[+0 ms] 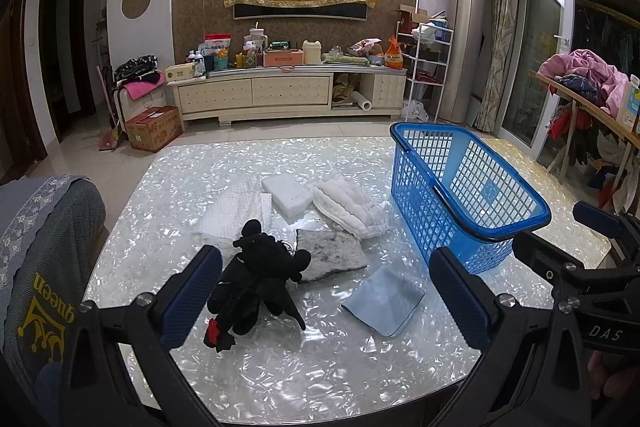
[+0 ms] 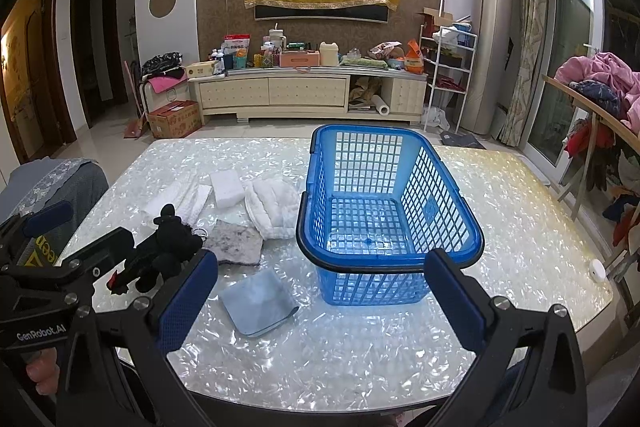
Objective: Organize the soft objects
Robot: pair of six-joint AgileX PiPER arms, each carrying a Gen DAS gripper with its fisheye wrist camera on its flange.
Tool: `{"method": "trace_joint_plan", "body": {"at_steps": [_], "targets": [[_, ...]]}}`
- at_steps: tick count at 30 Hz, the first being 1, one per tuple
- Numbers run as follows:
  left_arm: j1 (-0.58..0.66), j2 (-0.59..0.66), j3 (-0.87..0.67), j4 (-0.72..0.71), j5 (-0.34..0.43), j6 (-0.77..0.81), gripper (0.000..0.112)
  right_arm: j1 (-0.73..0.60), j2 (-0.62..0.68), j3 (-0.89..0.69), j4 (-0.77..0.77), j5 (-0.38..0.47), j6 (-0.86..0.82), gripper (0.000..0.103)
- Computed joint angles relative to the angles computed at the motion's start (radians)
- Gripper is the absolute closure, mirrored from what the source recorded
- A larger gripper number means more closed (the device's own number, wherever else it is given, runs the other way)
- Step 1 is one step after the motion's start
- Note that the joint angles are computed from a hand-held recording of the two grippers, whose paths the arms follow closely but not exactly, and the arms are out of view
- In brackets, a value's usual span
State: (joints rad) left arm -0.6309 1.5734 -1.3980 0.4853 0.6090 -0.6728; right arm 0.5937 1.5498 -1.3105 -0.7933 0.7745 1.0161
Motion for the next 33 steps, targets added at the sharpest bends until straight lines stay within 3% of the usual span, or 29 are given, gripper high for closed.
{"method": "trace_joint_plan", "body": {"at_steps": [33], "targets": [[-0.006,0.002,0.000,0.009,0.002,-0.008,0.009,-0.004,-0.002,0.018,0.000,-0.013,0.012,0.000]]}}
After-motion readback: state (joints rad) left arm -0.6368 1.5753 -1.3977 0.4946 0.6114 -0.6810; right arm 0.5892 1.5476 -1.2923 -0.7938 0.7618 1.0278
